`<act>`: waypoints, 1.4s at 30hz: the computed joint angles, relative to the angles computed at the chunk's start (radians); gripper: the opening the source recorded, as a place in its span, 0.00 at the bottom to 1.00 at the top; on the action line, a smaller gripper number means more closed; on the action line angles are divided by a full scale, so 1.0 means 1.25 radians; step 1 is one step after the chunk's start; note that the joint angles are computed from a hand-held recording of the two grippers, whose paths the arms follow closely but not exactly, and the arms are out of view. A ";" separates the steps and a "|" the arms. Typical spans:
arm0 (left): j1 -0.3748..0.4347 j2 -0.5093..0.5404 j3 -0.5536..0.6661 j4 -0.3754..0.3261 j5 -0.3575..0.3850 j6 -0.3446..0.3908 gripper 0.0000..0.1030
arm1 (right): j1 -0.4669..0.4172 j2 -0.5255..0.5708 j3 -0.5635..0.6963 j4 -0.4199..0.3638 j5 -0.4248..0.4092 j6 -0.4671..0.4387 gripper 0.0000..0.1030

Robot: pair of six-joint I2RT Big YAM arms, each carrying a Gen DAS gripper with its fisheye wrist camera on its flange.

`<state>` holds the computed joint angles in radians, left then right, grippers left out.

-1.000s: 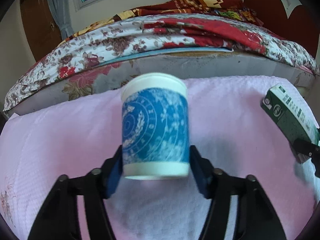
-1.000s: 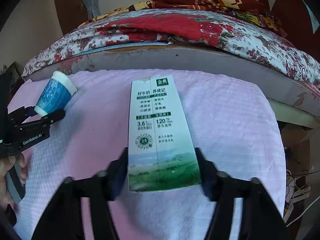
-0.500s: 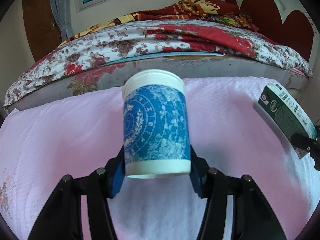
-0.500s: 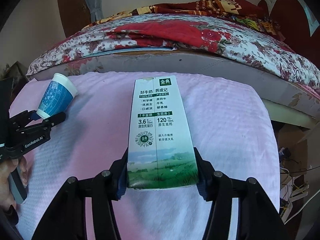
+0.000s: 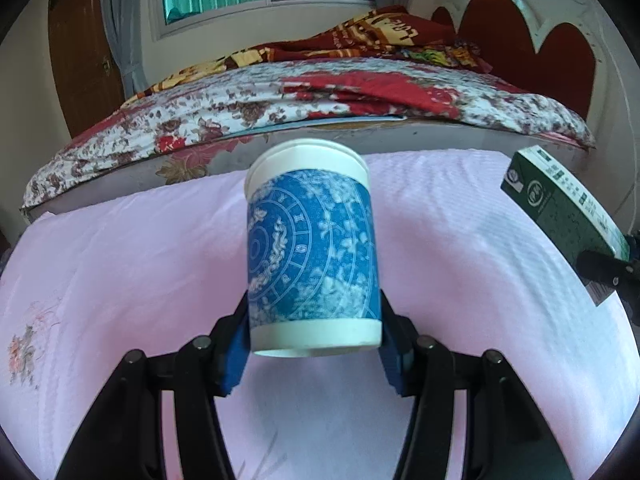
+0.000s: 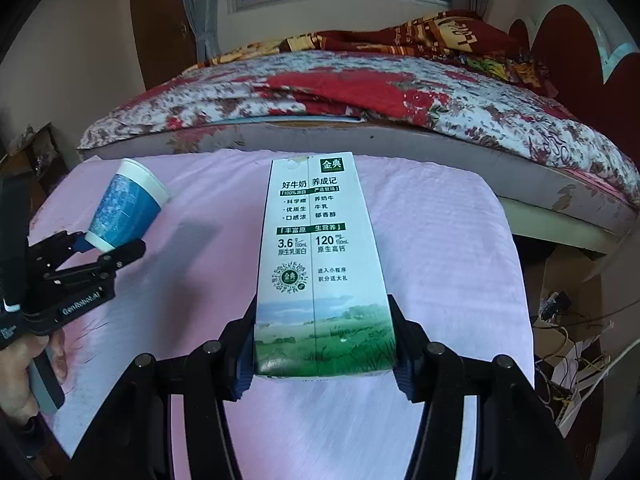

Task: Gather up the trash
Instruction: 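Carry the milk carton and blue cup over the black bin with both tools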

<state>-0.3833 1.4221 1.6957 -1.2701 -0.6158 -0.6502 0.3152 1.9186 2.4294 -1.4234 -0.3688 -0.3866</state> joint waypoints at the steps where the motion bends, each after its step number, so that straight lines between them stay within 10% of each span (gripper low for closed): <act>1: -0.009 -0.004 0.001 -0.004 -0.007 -0.002 0.54 | -0.002 -0.024 -0.031 0.009 -0.004 0.000 0.56; 25: -0.262 -0.027 0.095 -0.149 -0.179 -0.145 0.54 | -0.153 -0.393 -0.400 0.095 -0.128 -0.054 0.56; 42: -0.386 0.088 0.202 -0.102 -0.153 -0.108 0.54 | -0.403 -0.471 -0.466 0.043 -0.259 -0.163 0.56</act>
